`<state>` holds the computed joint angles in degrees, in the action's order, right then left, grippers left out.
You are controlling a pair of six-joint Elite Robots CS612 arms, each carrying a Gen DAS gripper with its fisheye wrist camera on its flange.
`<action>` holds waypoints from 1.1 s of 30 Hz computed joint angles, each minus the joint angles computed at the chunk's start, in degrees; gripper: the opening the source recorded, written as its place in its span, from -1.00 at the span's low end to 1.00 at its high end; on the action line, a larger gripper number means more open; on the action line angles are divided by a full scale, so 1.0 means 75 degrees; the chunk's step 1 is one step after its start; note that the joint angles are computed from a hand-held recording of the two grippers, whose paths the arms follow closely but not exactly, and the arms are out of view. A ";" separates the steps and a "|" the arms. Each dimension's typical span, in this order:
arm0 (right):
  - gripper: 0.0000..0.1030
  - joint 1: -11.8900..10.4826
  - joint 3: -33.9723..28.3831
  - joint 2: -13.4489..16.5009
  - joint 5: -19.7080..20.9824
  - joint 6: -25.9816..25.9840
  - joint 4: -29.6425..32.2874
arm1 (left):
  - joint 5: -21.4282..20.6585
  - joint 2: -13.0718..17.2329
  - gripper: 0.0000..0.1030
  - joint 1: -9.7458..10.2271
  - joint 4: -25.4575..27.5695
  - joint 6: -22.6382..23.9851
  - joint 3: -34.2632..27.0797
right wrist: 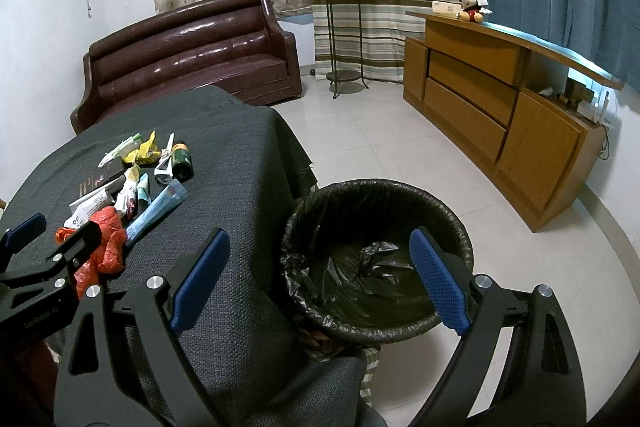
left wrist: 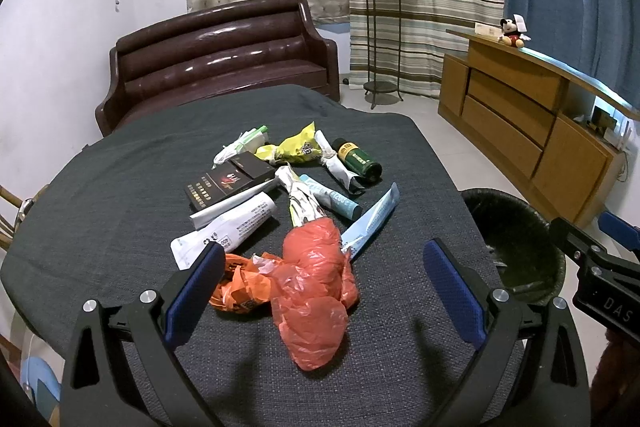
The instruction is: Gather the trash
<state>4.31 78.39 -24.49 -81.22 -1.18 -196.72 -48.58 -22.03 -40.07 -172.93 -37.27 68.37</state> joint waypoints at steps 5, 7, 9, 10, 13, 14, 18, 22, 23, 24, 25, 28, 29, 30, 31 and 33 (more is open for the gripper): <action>0.73 -0.0020 0.0036 -0.0050 -0.0008 -0.0027 0.0039 | -0.0047 -0.0020 0.87 0.0005 -0.0014 -0.0015 0.0029; 0.73 -0.0022 0.0037 -0.0051 -0.0008 -0.0029 0.0040 | 0.0029 -0.0014 0.87 -0.0009 -0.0011 -0.0059 0.0033; 0.73 -0.0022 0.0064 -0.0075 -0.0020 -0.0068 0.0074 | 0.0066 0.0069 0.87 -0.0060 -0.0034 -0.0116 0.0001; 0.73 0.0006 -0.0007 0.0036 -0.0064 -0.0057 0.0058 | 0.0083 0.0049 0.87 -0.0064 -0.0062 -0.0124 0.0056; 0.73 0.0029 0.0013 0.0020 -0.0072 -0.0126 0.0116 | 0.0104 -0.0007 0.87 -0.0070 -0.0050 -0.0317 0.0214; 0.73 0.0039 0.0023 0.0010 -0.0064 -0.0160 0.0134 | 0.0076 -0.0006 0.87 -0.0045 -0.0046 -0.0325 0.0217; 0.67 0.0093 0.0027 -0.0018 -0.0055 -0.0261 0.0230 | 0.0132 -0.0108 0.87 -0.0045 -0.0026 -0.0487 0.0481; 0.62 0.0154 0.0039 -0.0049 0.0068 -0.0388 0.0404 | 0.0171 -0.0217 0.87 -0.0033 0.0032 -0.0632 0.0763; 0.59 0.0172 0.0040 -0.0055 0.0091 -0.0418 0.0438 | 0.0169 -0.0249 0.87 -0.0027 0.0055 -0.0678 0.0842; 0.56 0.0188 0.0042 -0.0061 0.0125 -0.0426 0.0471 | 0.0162 -0.0281 0.87 -0.0029 0.0099 -0.0752 0.0919; 0.55 0.0203 0.0048 -0.0075 0.0201 -0.0432 0.0527 | 0.0147 -0.0314 0.87 -0.0019 0.0133 -0.0834 0.0984; 0.55 0.0270 0.0035 -0.0088 0.0377 -0.0510 0.0591 | 0.0212 -0.0455 0.87 -0.0004 0.0191 -0.1132 0.1274; 0.55 0.0304 0.0022 -0.0089 0.0436 -0.0553 0.0615 | 0.0223 -0.0508 0.87 0.0026 0.0212 -0.1169 0.1336; 0.55 0.0332 0.0024 -0.0098 0.0507 -0.0589 0.0631 | 0.0225 -0.0547 0.87 0.0055 0.0208 -0.1190 0.1396; 0.55 0.0366 0.0022 -0.0105 0.0597 -0.0620 0.0653 | 0.0251 -0.0592 0.87 0.0073 0.0261 -0.1295 0.1480; 0.54 0.0433 0.0010 -0.0119 0.0774 -0.0685 0.0708 | 0.0243 -0.0664 0.87 0.0138 0.0347 -0.1430 0.1576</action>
<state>7.56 78.46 -25.38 -75.41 -6.32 -191.41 -46.75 -27.01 -39.04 -170.33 -47.99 80.18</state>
